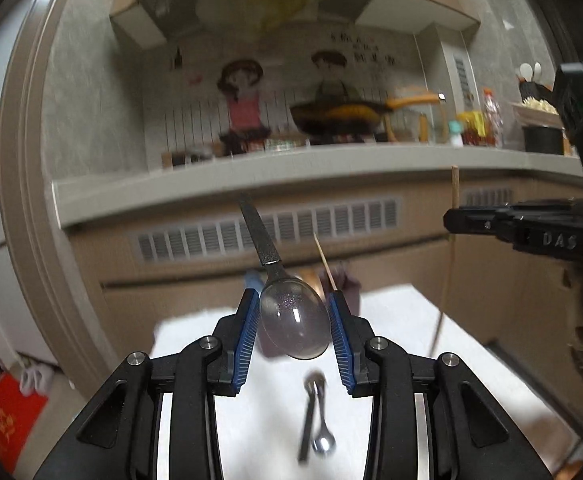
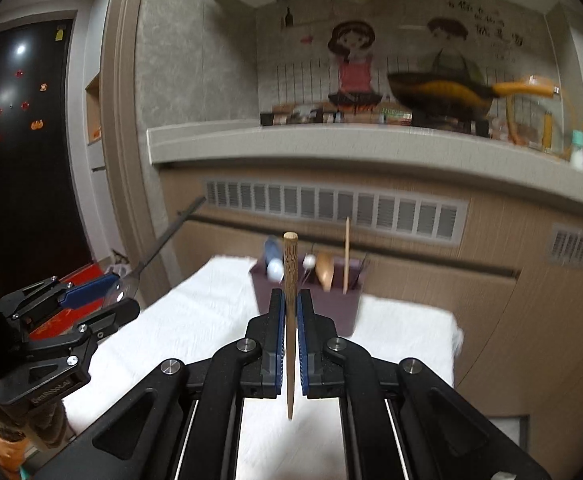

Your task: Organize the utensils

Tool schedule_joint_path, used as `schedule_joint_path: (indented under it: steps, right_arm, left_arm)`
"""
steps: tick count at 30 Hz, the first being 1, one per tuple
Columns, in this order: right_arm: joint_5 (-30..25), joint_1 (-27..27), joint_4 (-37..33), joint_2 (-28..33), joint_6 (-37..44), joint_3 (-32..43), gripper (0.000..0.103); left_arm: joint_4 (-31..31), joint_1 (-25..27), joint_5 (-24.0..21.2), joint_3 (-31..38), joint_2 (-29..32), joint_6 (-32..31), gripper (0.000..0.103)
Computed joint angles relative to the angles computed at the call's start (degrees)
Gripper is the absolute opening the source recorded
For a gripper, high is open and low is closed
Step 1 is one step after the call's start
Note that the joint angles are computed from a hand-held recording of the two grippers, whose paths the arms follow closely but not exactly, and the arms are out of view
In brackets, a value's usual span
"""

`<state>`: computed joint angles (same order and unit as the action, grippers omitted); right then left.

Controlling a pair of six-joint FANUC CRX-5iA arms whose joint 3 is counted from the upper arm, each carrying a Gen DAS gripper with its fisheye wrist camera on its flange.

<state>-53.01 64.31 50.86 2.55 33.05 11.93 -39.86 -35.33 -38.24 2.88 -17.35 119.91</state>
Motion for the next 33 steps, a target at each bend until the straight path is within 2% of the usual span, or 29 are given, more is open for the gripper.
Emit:
schedule_joint_path:
  steps: [4,6,8,11,12,13,15,18,21,24,27,31,33]
  right_arm:
    - [0.4,-2.2,1.1,3.4,2.9,5.8,0.006]
    - [1.0,-3.7,0.9,5.6,5.0,9.4,0.006]
    - [1.4,-5.2,-0.3,8.4,7.7,14.1,0.006]
    - [0.8,-7.0,-3.0,12.8,11.7,21.7,0.006]
    - [0.6,-7.7,-4.2,14.3,13.2,24.4,0.006]
    - [0.5,-8.2,-5.0,15.3,13.9,26.0,0.006]
    - [0.3,-9.3,-6.6,17.1,14.9,28.6,0.006]
    - [-0.9,-10.4,-10.5,18.5,17.0,30.9,0.006]
    - [-2.5,-10.9,-13.8,18.4,18.4,30.3,0.006]
    - [-2.9,-11.1,-15.3,16.9,17.5,26.9,0.006]
    - [-3.5,-10.8,-16.7,15.5,16.6,24.1,0.006]
    - [-2.6,-9.4,-16.6,12.5,14.1,18.5,0.006]
    - [-2.1,-8.4,-15.3,10.5,12.3,15.1,0.006]
  left_arm:
    - [-4.1,1.7,4.6,2.9,3.8,2.0,0.036]
    - [-2.1,4.3,8.7,4.0,5.5,1.3,0.036]
    - [4.4,8.1,12.4,4.7,7.2,-2.7,0.036]
    - [21.0,14.0,17.1,4.4,9.8,-15.0,0.036]
    - [27.5,15.7,17.9,4.0,10.6,-20.3,0.036]
    - [31.2,16.5,17.9,3.8,11.1,-23.3,0.036]
    - [40.2,18.0,16.0,3.7,12.4,-31.5,0.036]
    - [49.0,20.1,6.9,4.6,13.7,-40.3,0.036]
    - [55.2,22.2,-0.3,3.0,13.0,-46.8,0.036]
    - [56.9,23.0,-4.3,-0.1,11.0,-48.8,0.031]
    - [56.3,22.4,-5.5,-2.6,8.9,-49.6,0.030]
    - [47.3,19.3,-4.3,-4.2,6.0,-44.9,0.029]
    - [41.7,18.6,-5.3,-4.4,4.8,-39.2,0.029]
